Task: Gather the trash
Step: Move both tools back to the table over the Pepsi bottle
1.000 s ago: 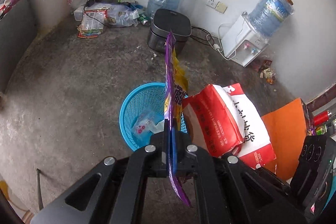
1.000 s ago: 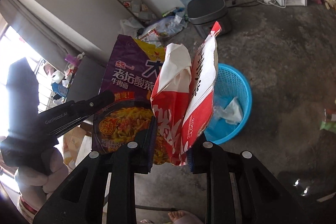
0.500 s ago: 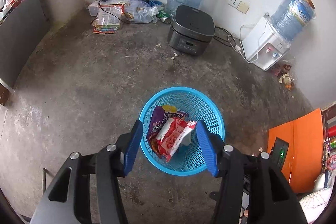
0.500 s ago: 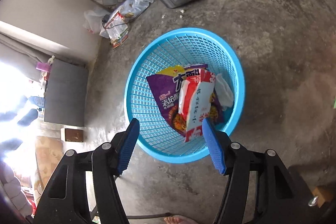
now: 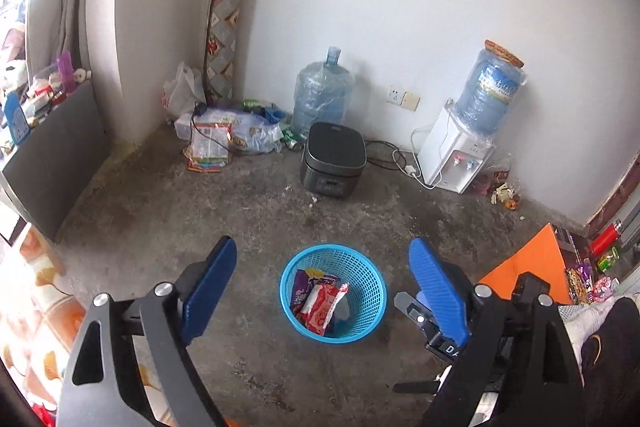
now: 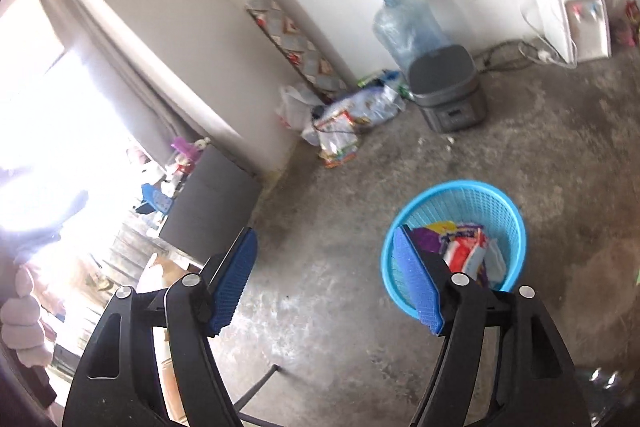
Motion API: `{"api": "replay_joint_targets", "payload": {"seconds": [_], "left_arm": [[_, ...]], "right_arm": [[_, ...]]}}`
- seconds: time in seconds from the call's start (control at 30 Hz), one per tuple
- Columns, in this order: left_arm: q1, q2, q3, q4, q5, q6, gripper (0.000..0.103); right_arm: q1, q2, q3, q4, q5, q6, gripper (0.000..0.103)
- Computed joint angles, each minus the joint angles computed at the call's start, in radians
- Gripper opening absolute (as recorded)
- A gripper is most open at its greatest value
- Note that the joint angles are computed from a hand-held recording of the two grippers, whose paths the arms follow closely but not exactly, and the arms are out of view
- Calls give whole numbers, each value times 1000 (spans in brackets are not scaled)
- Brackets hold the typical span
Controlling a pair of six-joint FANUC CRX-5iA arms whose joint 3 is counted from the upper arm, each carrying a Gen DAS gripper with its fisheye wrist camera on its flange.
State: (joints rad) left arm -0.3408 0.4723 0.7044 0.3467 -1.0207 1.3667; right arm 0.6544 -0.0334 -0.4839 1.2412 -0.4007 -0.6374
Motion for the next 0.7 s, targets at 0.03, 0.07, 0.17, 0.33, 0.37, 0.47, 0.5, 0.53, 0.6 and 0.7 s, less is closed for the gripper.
{"api": "replay_joint_targets", "payload": {"seconds": [0.03,0.07,0.17,0.33,0.37,0.47,0.5,0.53,0.6,0.7], "left_arm": [[10,-50,-49,-2,21,-16,93],[21,-105,-105,-5,47,-30,95],[57,-264,-260,-53,120,-41,97],[149,-504,-491,-85,186,-2,97],[171,-552,-537,-94,202,14,97],[238,-687,-656,-127,231,50,97],[264,-730,-694,-136,234,53,97],[287,-767,-724,-142,229,51,97],[335,-837,-776,-148,205,47,97],[422,-939,-865,-116,176,19,97]], "right_arm": [[22,-6,9,38,-29,9,77],[44,-10,18,75,-57,22,81],[119,1,54,167,-183,87,96],[165,11,81,342,-259,73,96],[169,13,81,388,-274,46,96],[171,11,89,491,-247,13,96],[167,9,92,517,-214,13,96],[164,7,97,533,-180,19,96],[150,3,105,569,-81,17,96],[107,14,124,632,106,-28,96]]}}
